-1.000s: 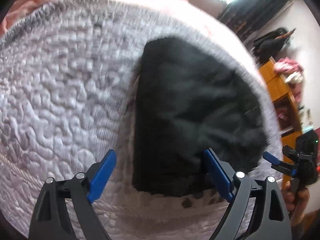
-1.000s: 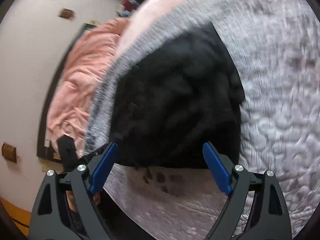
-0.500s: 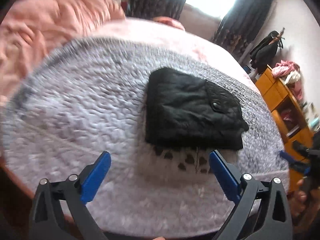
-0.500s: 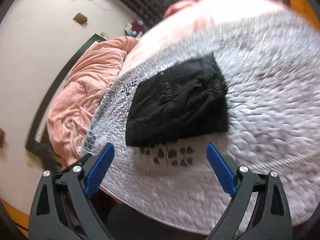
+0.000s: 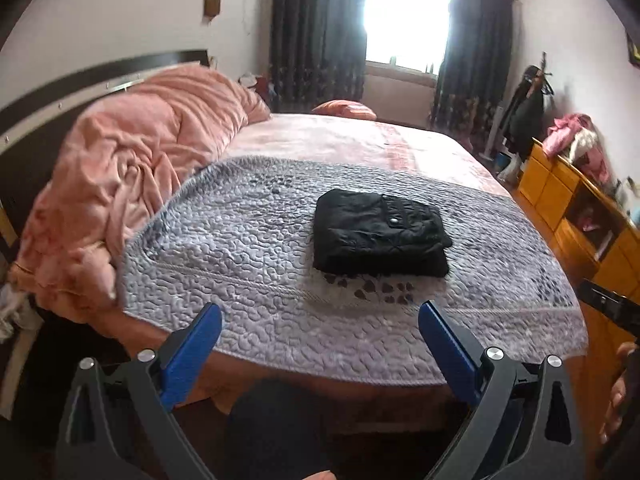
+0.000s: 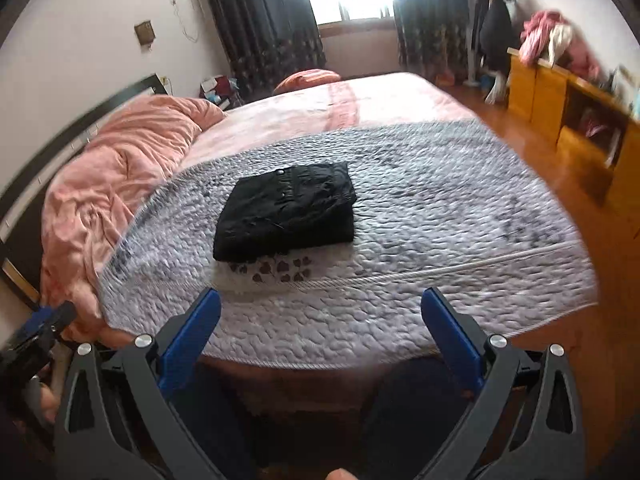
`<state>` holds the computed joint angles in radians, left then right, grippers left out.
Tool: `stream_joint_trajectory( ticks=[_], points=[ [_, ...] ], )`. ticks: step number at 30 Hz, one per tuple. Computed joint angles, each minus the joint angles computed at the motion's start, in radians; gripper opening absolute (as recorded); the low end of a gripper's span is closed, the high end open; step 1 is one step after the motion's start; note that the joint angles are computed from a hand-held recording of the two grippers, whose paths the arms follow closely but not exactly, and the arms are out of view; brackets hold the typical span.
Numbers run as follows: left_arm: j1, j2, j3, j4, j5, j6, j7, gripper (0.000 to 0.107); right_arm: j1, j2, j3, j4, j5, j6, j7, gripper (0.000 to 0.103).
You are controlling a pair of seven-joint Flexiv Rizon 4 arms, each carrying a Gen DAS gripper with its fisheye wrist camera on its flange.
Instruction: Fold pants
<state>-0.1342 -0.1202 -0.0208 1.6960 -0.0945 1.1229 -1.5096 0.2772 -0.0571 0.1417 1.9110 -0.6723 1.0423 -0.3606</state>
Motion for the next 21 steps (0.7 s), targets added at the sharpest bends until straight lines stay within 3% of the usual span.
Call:
stream_joint_trajectory(
  ticks=[4,6,9,17,21],
  points=[
    [-0.02,0.09,-0.008,0.064,-0.019,-0.009,0.01,0.099,0.03,0.057,0.038,0.002,-0.084,-0.083,0.029,0.1],
    [-0.025,0.12,-0.014,0.085,-0.099,-0.037,0.044,0.099,0.047,0.068,0.057,-0.009,-0.097,-0.139,0.033,0.1],
    [-0.033,0.147,-0.018,0.106,-0.147,-0.036,0.071,0.099,0.055,0.082,0.068,-0.01,-0.088,-0.133,0.054,0.1],
    [-0.029,0.147,-0.023,0.092,-0.102,-0.046,0.049,0.099,0.053,0.096,0.078,-0.012,-0.203,-0.168,0.114,0.1],
    [-0.026,0.129,-0.022,0.081,-0.114,-0.061,0.049,0.099,0.055,0.08,0.073,-0.023,-0.194,-0.171,0.094,0.1]
  ],
)
